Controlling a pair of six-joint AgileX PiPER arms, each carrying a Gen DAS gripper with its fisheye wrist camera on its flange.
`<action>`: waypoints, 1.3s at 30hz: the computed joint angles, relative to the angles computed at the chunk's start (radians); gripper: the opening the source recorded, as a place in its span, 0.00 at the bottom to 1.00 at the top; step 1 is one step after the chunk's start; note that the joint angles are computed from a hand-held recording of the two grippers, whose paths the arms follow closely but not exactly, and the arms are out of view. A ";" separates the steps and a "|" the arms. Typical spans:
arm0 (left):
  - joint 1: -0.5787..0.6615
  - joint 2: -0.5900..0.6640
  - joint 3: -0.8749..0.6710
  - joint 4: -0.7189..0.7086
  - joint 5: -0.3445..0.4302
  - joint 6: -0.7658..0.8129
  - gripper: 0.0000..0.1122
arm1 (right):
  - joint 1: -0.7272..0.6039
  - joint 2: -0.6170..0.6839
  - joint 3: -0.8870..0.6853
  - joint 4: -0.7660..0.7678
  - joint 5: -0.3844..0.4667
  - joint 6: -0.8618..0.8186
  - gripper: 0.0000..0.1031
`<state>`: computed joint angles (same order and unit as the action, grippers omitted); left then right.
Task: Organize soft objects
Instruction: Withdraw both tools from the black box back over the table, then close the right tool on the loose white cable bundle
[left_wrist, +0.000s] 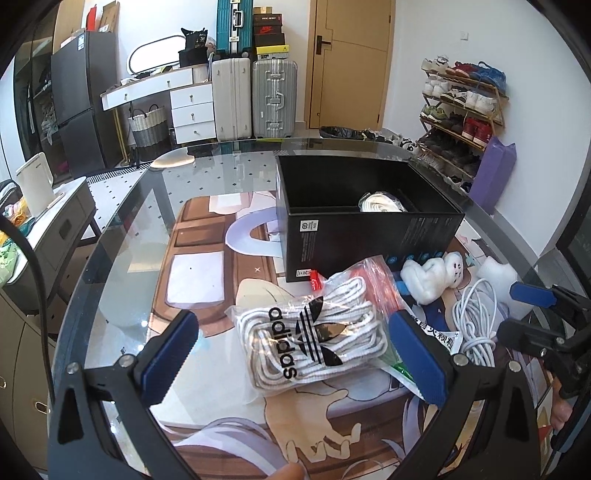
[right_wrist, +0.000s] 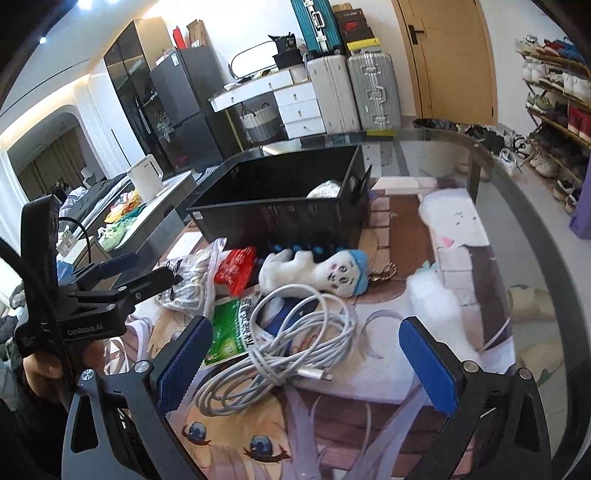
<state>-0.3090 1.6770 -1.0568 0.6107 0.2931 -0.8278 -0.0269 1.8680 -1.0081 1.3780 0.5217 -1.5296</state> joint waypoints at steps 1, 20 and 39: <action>0.000 0.000 0.001 -0.004 -0.002 0.003 0.92 | 0.006 0.002 -0.002 -0.008 -0.002 0.013 0.99; -0.015 0.017 0.002 -0.015 0.006 0.006 0.92 | 0.059 0.064 -0.060 -0.357 -0.103 0.316 0.99; -0.005 0.037 -0.018 -0.098 0.011 0.086 0.92 | 0.066 0.043 0.037 -0.154 -0.227 0.090 0.99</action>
